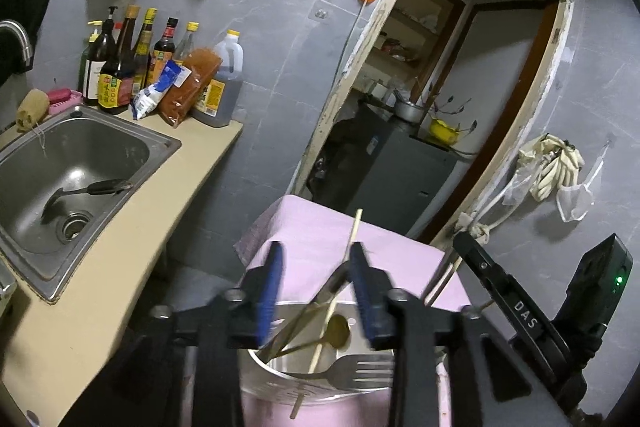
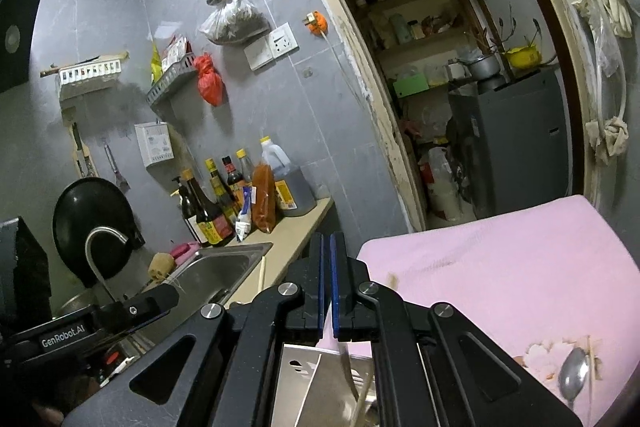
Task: Organize utensils
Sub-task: 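Open both tools over the caddy and move them back over the table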
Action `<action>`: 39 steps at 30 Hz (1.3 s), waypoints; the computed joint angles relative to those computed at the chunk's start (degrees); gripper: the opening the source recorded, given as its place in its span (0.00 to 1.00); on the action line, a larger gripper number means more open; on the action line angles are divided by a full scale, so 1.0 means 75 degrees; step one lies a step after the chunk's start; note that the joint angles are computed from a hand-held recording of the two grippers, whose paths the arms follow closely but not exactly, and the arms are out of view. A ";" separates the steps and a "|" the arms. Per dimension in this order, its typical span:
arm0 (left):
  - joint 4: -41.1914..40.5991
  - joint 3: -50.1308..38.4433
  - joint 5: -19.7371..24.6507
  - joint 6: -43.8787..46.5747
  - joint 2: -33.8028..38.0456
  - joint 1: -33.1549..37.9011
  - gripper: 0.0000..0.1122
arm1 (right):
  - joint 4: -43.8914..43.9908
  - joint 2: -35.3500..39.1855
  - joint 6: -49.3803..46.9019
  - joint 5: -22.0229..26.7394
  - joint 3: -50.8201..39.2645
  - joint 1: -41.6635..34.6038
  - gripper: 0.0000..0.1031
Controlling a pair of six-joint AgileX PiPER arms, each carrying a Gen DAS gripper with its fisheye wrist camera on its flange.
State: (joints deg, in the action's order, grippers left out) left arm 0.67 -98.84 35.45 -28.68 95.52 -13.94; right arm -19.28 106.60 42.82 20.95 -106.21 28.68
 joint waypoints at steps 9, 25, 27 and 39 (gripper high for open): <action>0.0928 -0.0475 0.0313 -0.0600 -0.0053 -0.0518 0.51 | -0.0417 -0.1101 0.0055 0.0143 0.0657 -0.0358 0.35; 0.4685 -0.2670 0.1640 -0.2334 0.0831 -0.3013 0.89 | -0.0764 -0.3238 -0.1090 0.1082 0.1751 -0.1624 0.97; 0.4846 -0.2867 0.1706 -0.2457 0.0983 -0.3280 0.89 | -0.0696 -0.3406 -0.1290 0.1164 0.1798 -0.1771 0.97; 0.4990 -0.3891 0.2160 -0.2476 0.1898 -0.4269 0.89 | 0.1040 -0.4387 -0.3318 0.1698 0.2768 -0.3570 0.98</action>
State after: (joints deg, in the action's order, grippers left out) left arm 38.09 -128.02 51.64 -47.25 109.75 -45.96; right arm -11.47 73.70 17.94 33.69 -85.45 1.90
